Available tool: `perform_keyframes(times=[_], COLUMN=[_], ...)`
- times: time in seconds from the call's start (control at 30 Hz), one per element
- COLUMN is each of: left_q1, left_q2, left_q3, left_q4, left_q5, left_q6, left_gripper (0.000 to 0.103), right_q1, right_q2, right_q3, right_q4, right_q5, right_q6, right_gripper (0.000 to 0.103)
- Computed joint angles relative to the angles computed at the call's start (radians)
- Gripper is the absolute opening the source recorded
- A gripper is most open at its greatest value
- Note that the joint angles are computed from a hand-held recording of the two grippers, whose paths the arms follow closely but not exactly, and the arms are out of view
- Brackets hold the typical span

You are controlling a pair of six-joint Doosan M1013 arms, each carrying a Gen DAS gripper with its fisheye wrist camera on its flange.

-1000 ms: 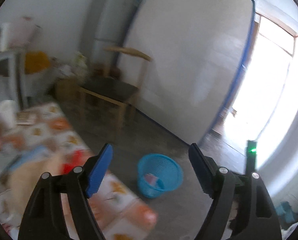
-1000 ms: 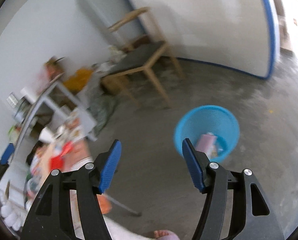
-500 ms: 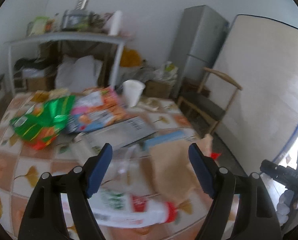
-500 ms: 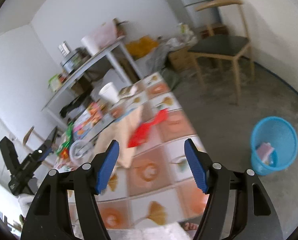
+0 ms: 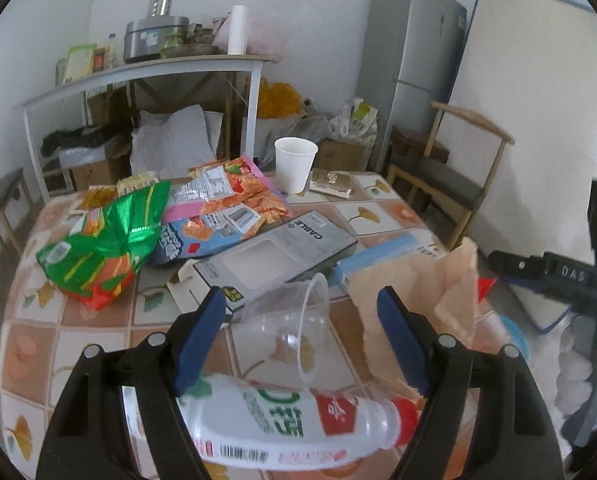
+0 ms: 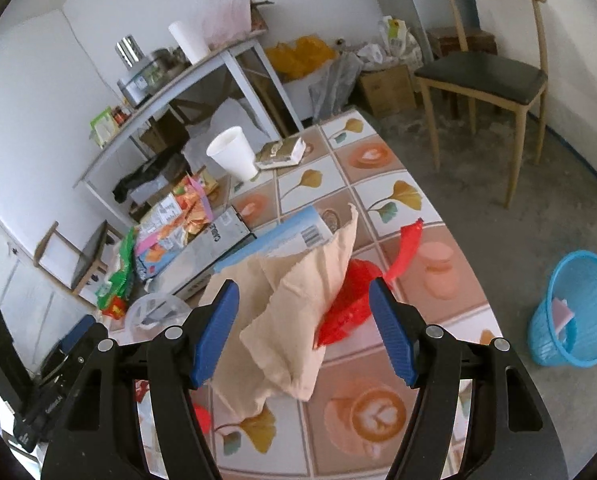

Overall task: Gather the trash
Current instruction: 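Close the left tool on the clear plastic cup and lift it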

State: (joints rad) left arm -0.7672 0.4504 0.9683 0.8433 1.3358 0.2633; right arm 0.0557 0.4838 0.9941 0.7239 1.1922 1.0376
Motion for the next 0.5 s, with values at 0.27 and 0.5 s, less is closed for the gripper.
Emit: perform_keyframes(times=[0.27,0.5], left_q1=[0.031,0.034], left_q2=[0.056,0.052], left_q3=[-0.076,-0.067], left_q4=[-0.074,-0.067], left_q5=[0.087,0.098], left_q6=[0.107,0.094], left_gripper=[0.039,0.014], right_q1=[0.036,0.053], right_q2=[0.050,0.049], right_q3=[-0.075,-0.074], right_q4=[-0.118,-0.163], right_q5=[0.034,0.022], right_q6=[0.047,0.035], right_gripper=[0.062,0.037])
